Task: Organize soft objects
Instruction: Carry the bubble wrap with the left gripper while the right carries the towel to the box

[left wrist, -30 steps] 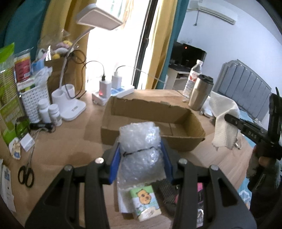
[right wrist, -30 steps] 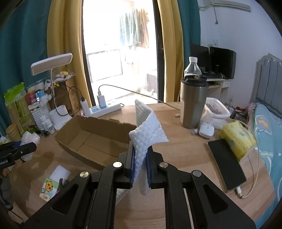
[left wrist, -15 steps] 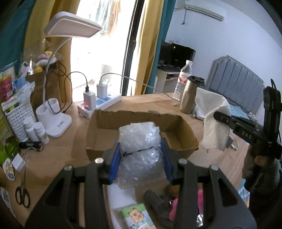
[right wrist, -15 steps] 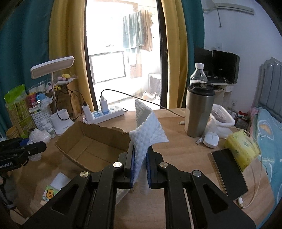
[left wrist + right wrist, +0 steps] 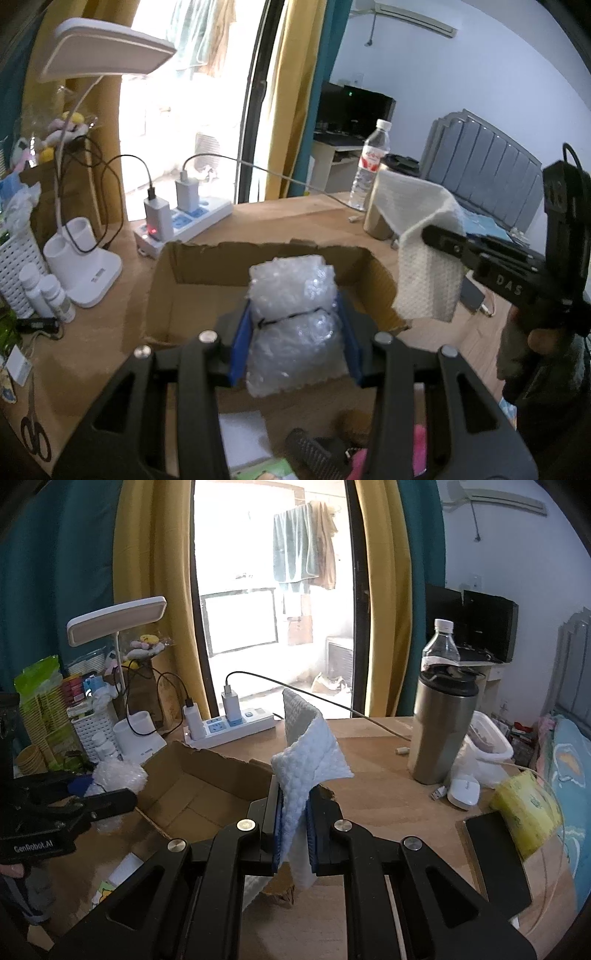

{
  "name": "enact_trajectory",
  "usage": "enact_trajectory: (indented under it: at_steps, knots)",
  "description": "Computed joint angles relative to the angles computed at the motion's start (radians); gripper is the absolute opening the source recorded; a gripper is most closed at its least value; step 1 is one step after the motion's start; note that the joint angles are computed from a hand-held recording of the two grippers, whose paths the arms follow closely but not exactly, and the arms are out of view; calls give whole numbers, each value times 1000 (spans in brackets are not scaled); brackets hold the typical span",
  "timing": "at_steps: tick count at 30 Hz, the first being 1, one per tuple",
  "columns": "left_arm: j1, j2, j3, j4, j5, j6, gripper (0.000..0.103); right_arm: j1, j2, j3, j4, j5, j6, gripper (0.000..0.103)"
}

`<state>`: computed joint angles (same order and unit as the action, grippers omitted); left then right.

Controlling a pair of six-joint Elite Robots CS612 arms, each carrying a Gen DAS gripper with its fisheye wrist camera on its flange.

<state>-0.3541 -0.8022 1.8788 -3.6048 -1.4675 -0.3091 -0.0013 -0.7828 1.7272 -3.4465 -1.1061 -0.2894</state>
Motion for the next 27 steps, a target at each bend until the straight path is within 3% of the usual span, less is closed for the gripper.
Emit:
enact_trajectory:
  at_steps: [12, 27]
  knots:
    - [8, 33, -59, 52, -46, -3, 43, 15, 32, -47, 83, 22, -44, 12]
    - [12, 77, -135, 150, -97, -1, 43, 35, 53, -75, 285, 19, -276, 12]
